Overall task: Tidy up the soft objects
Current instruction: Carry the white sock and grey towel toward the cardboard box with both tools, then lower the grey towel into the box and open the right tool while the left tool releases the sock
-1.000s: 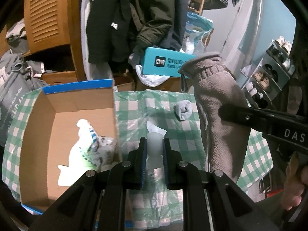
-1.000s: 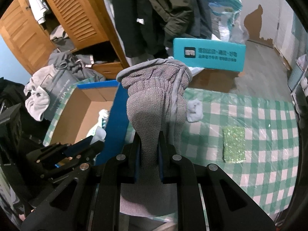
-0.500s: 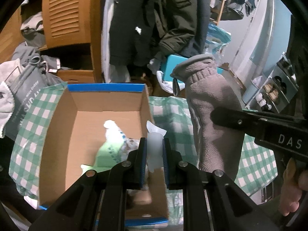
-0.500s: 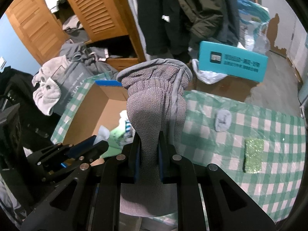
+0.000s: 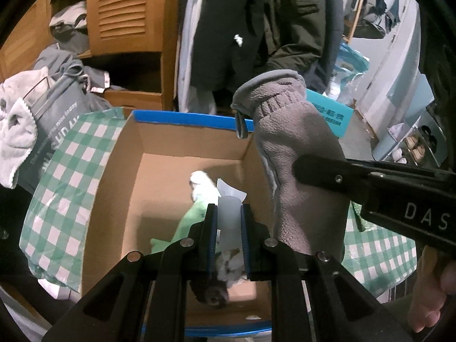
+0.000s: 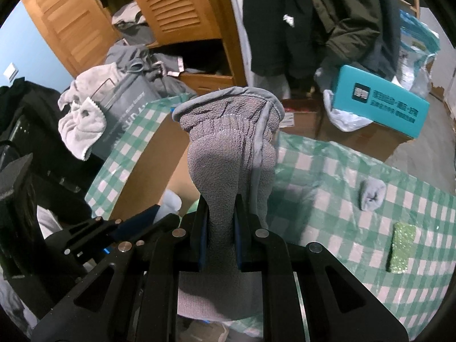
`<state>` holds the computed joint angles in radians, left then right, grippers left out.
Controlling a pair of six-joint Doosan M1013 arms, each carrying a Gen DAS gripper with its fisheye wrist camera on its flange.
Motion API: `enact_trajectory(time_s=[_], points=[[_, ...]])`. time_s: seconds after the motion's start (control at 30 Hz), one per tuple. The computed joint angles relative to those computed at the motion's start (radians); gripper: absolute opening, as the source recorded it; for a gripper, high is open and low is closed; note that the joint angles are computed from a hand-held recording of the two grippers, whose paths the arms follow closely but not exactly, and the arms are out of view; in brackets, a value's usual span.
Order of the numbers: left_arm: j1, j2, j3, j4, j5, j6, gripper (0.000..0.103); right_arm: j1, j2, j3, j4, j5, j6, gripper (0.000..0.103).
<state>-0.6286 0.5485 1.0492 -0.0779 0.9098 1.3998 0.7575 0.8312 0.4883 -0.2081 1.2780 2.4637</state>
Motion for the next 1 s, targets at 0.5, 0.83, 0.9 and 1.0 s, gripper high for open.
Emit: enact_trajectory(time_s=[0.5,0.83,0.9,1.0], points=[[0.035,0.009,0.007,0.023,0.02,-0.041,0.016,-0.004,0.177,-0.306,0.073,0.162,-0.081,0.013],[0.025,0.006,0.017,0.09,0.016,-0.081,0.046,-0.004,0.188,-0.325,0.067,0.177,-0.064,0.042],[0.024,0.006,0.017,0.096,0.014,-0.076,0.053,-0.004,0.153,-0.258,0.058,0.143,-0.048,0.047],[0.022,0.006,0.016,0.092,0.013,-0.072,0.054,-0.004,0.12,-0.194,0.047,0.117,-0.031,0.05]])
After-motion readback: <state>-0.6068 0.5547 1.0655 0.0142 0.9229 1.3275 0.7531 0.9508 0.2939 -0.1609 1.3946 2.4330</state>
